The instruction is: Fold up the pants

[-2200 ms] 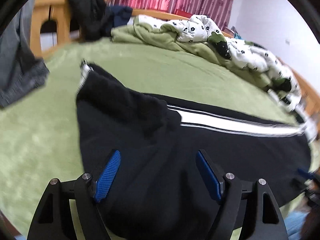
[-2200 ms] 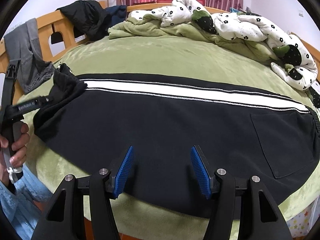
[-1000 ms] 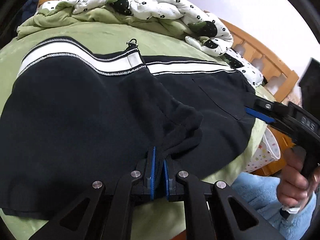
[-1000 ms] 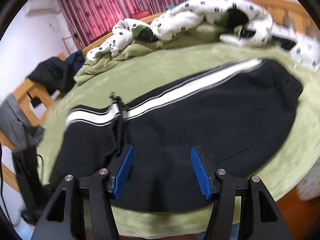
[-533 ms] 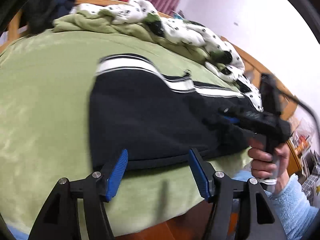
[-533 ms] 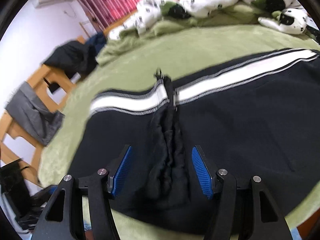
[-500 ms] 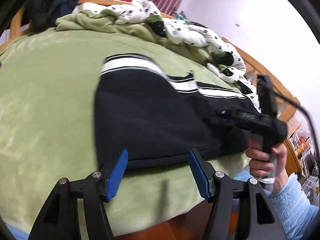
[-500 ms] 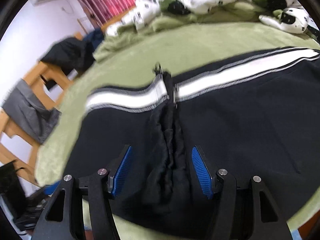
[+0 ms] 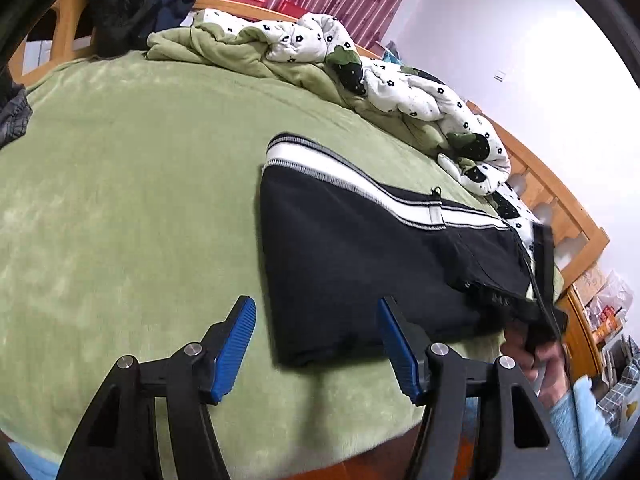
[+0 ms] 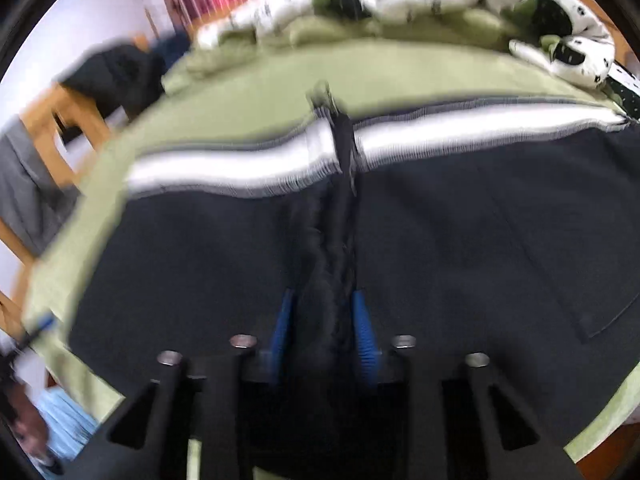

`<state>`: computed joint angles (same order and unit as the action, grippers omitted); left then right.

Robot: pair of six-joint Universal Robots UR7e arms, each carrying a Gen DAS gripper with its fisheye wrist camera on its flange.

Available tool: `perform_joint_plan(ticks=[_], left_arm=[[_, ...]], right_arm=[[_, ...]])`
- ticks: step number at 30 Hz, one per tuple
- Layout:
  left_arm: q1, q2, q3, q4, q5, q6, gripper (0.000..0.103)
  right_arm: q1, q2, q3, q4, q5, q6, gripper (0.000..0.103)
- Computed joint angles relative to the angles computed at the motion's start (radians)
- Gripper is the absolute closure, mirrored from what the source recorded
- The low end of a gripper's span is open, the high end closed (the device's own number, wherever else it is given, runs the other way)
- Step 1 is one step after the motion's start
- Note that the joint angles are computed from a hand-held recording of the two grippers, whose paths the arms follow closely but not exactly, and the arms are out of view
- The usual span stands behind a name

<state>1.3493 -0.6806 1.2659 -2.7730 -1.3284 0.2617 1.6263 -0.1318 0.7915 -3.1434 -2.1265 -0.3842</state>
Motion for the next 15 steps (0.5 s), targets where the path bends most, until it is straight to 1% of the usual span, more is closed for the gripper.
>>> perform_joint_plan(ticks=[1,2,3,4,5,6,7,9,10,11,12,13,15], left_arm=[[-0.005,0.006,-0.009,-0.008,0.005,0.007,0.042],[-0.010,0.012,-0.020,-0.013,0.010,0.014,0.042],[-0.015,0.018,-0.029,-0.013,0.016,0.021,0.042],[-0.018,0.025,-0.040,-0.007,0.021,0.030,0.042],[-0.021,0.029,-0.041,-0.004,0.037,0.040,0.042],[-0.025,0.041,-0.052,0.002,0.060,0.045,0.042],[-0.031,0.051,-0.050,-0.002,0.096,0.046,0.042],[-0.031,0.080,-0.058,0.020,0.160,0.051,0.042],[-0.027,0.090,-0.064,0.051,0.175,0.043,0.042],[-0.020,0.096,-0.059,0.056,0.177,0.037,0.042],[-0.018,0.093,-0.038,0.021,0.171,0.046,0.042],[-0.018,0.086,-0.020,-0.009,0.164,0.061,0.042],[-0.018,0.078,-0.036,0.033,0.144,0.045,0.042]], right_arm=[[0.009,0.005,0.009,-0.072,-0.015,-0.048,0.070],[0.019,0.005,0.020,-0.134,-0.029,-0.078,0.070],[0.029,0.005,0.041,-0.225,-0.030,-0.118,0.070],[0.035,-0.012,0.090,-0.308,0.004,-0.149,0.070],[0.038,-0.025,0.127,-0.349,0.030,-0.177,0.069],[0.043,-0.032,0.150,-0.372,0.036,-0.210,0.069],[0.045,-0.027,0.153,-0.393,0.018,-0.249,0.069],[0.044,0.010,0.121,-0.402,-0.060,-0.323,0.070],[0.037,0.023,0.102,-0.362,-0.093,-0.322,0.073],[0.029,0.023,0.109,-0.333,-0.100,-0.307,0.073],[0.017,0.011,0.142,-0.344,-0.066,-0.291,0.073],[0.013,0.005,0.165,-0.382,-0.042,-0.295,0.073],[0.008,-0.020,0.200,-0.381,-0.018,-0.297,0.072]])
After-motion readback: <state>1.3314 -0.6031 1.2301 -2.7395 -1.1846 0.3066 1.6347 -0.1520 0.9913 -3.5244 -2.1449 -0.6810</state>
